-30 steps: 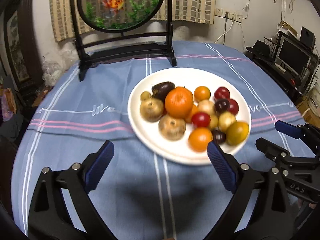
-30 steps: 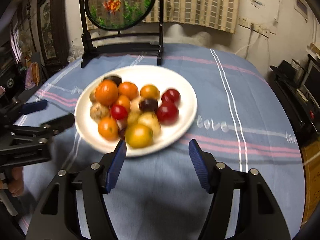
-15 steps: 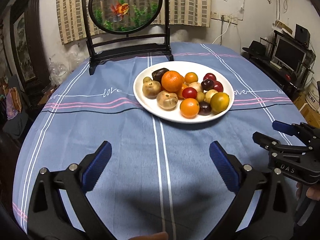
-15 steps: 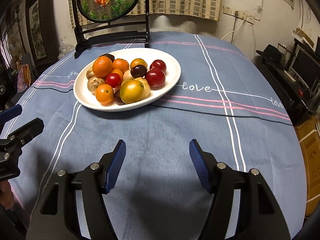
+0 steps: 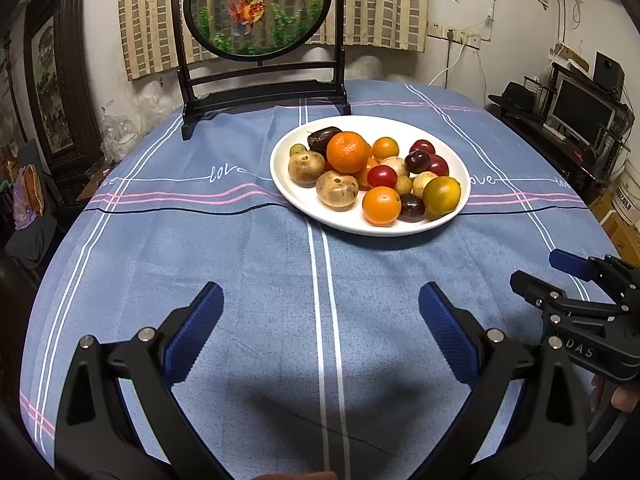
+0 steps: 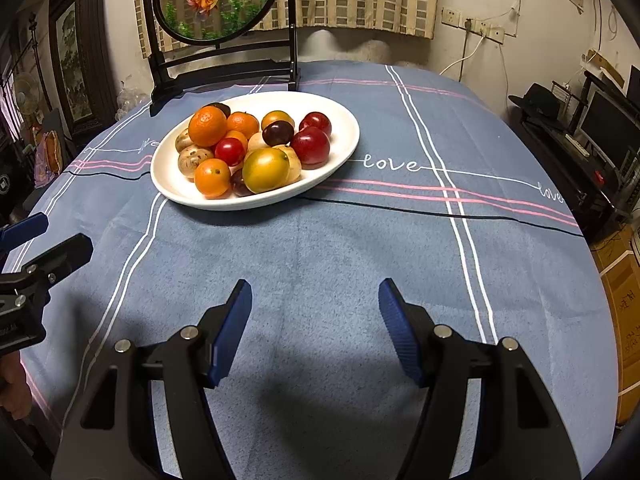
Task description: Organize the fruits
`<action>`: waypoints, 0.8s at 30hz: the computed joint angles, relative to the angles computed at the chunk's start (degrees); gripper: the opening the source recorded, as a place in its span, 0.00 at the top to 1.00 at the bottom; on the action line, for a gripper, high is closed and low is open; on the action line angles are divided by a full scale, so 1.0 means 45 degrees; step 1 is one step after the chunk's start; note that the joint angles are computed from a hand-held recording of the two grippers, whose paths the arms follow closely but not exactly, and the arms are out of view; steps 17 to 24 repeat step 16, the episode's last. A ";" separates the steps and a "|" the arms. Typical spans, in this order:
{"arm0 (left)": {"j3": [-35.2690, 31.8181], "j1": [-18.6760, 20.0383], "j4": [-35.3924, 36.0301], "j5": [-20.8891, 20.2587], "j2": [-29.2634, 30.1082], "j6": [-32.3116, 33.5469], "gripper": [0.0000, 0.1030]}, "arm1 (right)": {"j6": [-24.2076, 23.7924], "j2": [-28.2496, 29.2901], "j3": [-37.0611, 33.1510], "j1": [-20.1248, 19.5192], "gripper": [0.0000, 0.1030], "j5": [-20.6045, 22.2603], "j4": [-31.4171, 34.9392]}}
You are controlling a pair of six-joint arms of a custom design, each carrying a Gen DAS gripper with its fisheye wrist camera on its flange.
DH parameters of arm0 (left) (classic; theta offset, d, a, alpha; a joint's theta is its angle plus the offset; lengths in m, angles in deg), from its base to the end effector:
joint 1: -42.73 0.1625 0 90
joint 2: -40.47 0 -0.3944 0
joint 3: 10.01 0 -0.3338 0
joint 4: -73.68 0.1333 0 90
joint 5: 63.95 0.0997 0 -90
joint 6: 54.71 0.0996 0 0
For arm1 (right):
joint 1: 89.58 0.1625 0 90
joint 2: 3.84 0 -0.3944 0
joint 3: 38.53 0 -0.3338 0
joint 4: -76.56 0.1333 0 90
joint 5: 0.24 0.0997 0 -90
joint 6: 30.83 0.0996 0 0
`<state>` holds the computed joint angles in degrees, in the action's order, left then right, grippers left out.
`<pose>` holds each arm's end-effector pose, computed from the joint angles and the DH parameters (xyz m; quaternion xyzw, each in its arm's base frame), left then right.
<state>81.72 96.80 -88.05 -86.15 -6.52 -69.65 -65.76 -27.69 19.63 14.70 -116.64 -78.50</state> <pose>-0.1765 -0.6279 0.2277 0.0190 0.8173 -0.4078 0.4066 0.2756 -0.7221 0.1081 0.3358 -0.8787 0.2145 0.2629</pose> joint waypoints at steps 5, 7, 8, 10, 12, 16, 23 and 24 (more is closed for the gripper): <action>0.0118 -0.0089 -0.1079 0.0321 0.0178 0.0638 0.03 | 0.0069 0.0030 -0.0007 -0.0012 0.36 -0.0022 0.0102; 0.0080 -0.0067 -0.0758 0.0222 0.0111 0.0432 0.03 | 0.0073 0.0015 0.0024 -0.0011 0.36 -0.0002 0.0101; 0.0076 -0.0058 -0.0656 0.0205 0.0092 0.0344 0.03 | 0.0078 0.0007 0.0027 -0.0004 0.36 0.0006 0.0115; 0.0066 -0.0034 -0.0274 0.0124 0.0011 -0.0039 0.03 | 0.0083 0.0011 0.0014 -0.0003 0.36 0.0001 0.0140; 0.0071 -0.0025 -0.0131 0.0162 -0.0003 -0.0222 0.03 | 0.0096 0.0009 0.0022 -0.0013 0.36 -0.0013 0.0152; 0.0089 0.0035 0.0165 0.0181 -0.0027 -0.0545 0.03 | 0.0138 0.0028 -0.0024 -0.0055 0.36 -0.0058 0.0285; 0.0089 0.0035 0.0165 0.0181 -0.0027 -0.0545 0.03 | 0.0138 0.0028 -0.0024 -0.0055 0.36 -0.0058 0.0285; 0.0089 0.0035 0.0165 0.0181 -0.0027 -0.0545 0.03 | 0.0138 0.0028 -0.0024 -0.0055 0.36 -0.0058 0.0285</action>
